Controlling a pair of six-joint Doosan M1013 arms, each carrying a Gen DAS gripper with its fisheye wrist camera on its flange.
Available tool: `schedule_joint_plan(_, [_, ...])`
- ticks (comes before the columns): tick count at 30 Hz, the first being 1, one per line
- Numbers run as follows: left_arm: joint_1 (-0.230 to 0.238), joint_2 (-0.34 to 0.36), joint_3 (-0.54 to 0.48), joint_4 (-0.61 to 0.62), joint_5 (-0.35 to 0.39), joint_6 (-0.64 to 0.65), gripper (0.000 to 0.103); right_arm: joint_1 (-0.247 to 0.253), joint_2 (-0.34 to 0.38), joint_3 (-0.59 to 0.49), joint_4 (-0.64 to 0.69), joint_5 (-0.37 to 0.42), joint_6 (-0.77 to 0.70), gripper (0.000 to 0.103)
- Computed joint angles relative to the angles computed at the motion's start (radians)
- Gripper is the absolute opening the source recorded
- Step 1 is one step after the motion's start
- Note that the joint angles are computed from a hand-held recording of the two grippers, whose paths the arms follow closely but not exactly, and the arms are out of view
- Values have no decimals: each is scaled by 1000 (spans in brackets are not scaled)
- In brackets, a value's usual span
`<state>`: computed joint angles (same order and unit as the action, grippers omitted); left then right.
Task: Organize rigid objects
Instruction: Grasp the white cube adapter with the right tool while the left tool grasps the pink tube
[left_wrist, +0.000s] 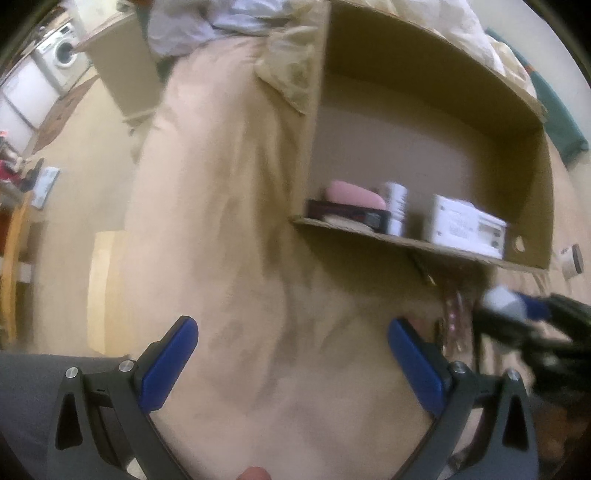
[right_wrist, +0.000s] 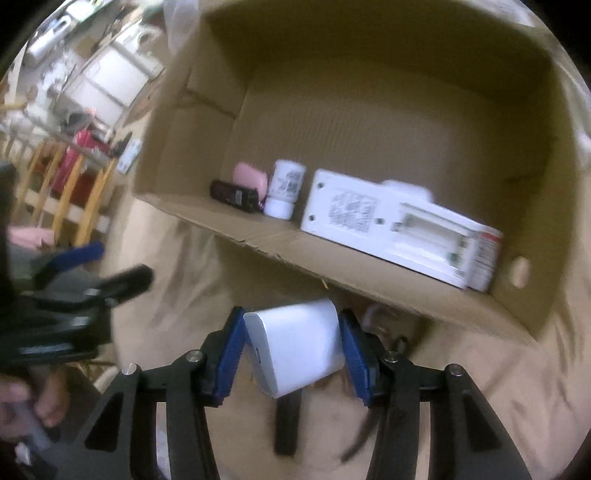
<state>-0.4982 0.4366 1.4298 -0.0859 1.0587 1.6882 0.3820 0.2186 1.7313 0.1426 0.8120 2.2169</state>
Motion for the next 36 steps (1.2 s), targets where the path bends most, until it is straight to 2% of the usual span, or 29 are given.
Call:
schedule_joint_plan(5, [-18,14,3,-34,48,68,100,5,-87,79,-67,-72,218,53])
schedule_joint_plan(7, [-24,20,4,-44,68,87,92,7,-118,128,-76,-132,327,53])
schedule_joint_plan(9, [-33,25,2,-45,82,94,89,6,-129,149,-93,-151,395,53])
schedule_joint_plan(12, [-50,35,-3,-34,91,83,88,4,-133,153,-119,-150,415,53])
schedule_joint_plan(15, [-68,55,-22,-40,123,50,75,6,-133,155,-131,-150,424,53])
schedule_joint_plan(18, [-75,84,-47,-67,172,6,67,7,-129,155,-141,-160,433,53])
schedule_joint_plan(19, [-77,90,-51,-70,181,-4,60,8,-131,154,-151,-161,439,53])
schedule_joint_plan(21, [-85,102,-57,-67,206,-17,52,4,-135,158,-156,-168,446,53])
schedule_joint_plan(28, [-123,101,-42,16,190,-24,52,-7,-148,172,-143,-187,458,53])
schedule_joint_plan(36, [-118,98,-29,-8,188,-3,52,-3,-137,158,-143,-177,435,53])
